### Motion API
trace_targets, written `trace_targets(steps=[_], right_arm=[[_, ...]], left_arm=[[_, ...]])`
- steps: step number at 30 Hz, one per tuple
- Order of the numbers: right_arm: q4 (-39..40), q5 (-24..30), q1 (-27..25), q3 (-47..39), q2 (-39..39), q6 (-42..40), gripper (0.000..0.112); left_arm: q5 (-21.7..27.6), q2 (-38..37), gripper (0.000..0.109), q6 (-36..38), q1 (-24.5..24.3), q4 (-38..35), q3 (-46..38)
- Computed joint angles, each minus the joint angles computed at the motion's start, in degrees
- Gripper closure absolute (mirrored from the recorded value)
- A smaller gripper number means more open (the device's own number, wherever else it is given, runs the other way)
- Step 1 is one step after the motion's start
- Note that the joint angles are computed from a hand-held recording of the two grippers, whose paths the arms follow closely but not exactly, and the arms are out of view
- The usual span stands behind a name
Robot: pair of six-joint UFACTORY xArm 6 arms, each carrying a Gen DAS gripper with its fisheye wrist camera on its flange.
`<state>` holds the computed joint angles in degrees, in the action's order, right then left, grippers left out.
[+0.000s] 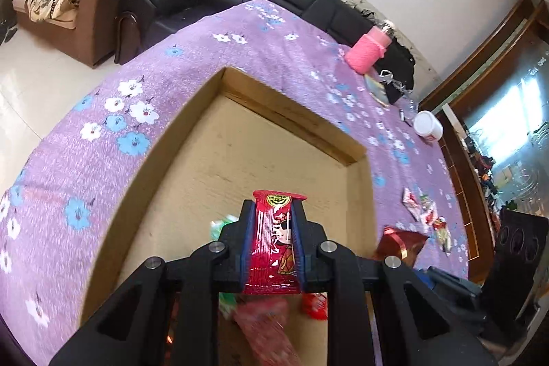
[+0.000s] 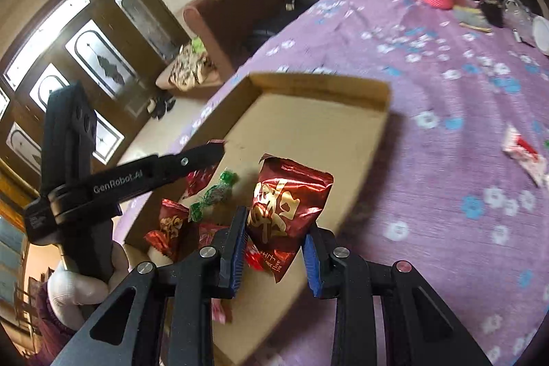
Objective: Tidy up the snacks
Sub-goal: 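Carry both snacks over the box and open both tools, then grasp the white packet with red print with the left tool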
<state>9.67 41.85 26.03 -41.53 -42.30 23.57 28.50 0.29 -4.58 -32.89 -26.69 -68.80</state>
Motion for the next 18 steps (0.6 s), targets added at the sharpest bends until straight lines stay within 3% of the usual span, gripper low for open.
trace_targets(steps=[6, 8, 12, 18], right_arm=[[-1.0, -1.7, 1.7, -2.0, 6.4, 0.9, 0.077], [-1.8, -2.3, 2.1, -2.3, 7.5, 1.7, 0.077], [-3.1, -2.7, 2.6, -2.2, 7.4, 2.6, 0.062], [-3.7, -2.2, 0.3, 0.3, 0.1, 2.2, 0.062]], left_arm=[[1.1, 2.5, 0.086, 1.7, 0.8, -2.6, -2.4], [1.4, 2.8, 0.074, 2.2, 1.2, -4.1, -2.7], [-0.4, 0.8, 0.065, 2.3, 1.4, -5.4, -0.5], [-3.0, -5.3, 0.045, -2.7, -0.2, -2.4, 3.6]])
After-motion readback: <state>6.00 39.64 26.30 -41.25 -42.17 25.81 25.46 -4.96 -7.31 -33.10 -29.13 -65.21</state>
